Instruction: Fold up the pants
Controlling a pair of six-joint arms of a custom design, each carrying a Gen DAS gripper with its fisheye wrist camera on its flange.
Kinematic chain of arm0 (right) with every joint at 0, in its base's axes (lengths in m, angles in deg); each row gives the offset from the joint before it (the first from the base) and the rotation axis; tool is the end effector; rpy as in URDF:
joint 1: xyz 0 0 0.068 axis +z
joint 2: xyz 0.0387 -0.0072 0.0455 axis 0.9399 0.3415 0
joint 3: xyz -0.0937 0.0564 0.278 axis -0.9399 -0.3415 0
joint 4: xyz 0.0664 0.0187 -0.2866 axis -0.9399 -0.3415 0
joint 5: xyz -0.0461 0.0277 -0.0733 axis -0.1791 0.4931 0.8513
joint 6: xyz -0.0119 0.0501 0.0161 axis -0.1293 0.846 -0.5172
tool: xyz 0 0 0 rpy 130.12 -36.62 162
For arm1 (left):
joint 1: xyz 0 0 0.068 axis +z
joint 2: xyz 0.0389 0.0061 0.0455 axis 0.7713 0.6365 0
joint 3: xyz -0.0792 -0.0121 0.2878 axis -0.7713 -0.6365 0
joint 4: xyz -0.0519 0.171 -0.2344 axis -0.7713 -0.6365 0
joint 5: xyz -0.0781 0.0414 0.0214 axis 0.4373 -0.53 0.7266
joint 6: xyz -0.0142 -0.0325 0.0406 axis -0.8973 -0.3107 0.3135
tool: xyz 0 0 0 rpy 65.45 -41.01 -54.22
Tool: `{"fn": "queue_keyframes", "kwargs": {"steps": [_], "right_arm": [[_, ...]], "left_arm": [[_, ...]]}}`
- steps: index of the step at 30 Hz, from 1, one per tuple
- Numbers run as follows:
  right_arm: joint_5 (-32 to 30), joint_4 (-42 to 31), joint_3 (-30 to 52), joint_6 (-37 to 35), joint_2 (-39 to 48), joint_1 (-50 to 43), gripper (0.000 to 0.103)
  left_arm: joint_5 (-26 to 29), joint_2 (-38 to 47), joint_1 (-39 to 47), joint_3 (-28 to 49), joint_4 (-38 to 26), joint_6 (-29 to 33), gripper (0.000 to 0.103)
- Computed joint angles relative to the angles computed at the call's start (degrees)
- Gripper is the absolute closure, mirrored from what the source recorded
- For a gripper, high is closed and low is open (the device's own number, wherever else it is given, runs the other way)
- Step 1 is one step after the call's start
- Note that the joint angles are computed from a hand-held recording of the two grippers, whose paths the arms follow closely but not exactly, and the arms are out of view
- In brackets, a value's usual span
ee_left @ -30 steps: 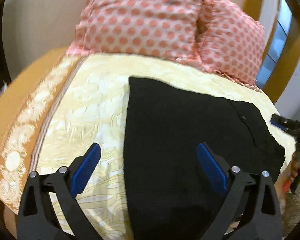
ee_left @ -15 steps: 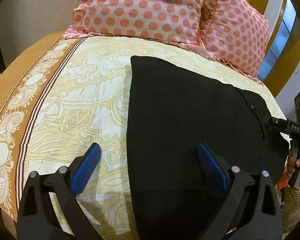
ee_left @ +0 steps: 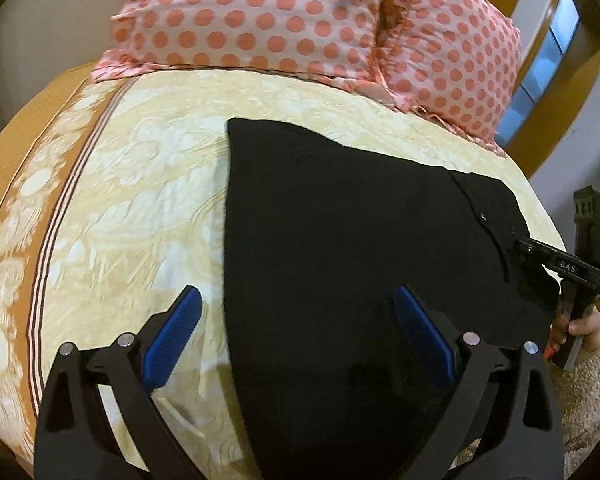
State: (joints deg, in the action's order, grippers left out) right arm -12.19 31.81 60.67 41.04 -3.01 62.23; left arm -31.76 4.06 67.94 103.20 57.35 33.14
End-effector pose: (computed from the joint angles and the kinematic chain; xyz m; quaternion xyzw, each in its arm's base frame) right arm 0.2438 -0.0200 0.1787 0.0122 0.9327 0.1609 0.3226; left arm 0.2898 0.0720 0.1818 0.1313 0.9363 -0.1703 0.2777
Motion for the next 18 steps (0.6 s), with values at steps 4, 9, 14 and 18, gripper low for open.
{"fn": "queue_keyframes", "kwargs": {"steps": [4,9,14,18], "right_arm": [[-2.1,-0.16,-0.36,-1.7,-0.71,-0.62,0.061],[-4.35,-0.18,0.01,-1.7,0.52,-2.14,0.056],[-5.27,-0.19,1.16,-1.04,2.37,-2.39,0.048],[-4.16,1.13,-0.24,-2.41,0.4,-1.55,0.064]], "left_arm": [[-1.21,6.71,-2.26,7.06,-5.79,0.43,0.006],[-2.15,10.08,-4.2,11.22,-8.37,0.02,0.008],[-2.98,11.95,-5.96,13.8,-9.28,-1.07,0.017],[-3.96,9.27,-6.41,11.71,-6.6,-2.28,0.056]]}}
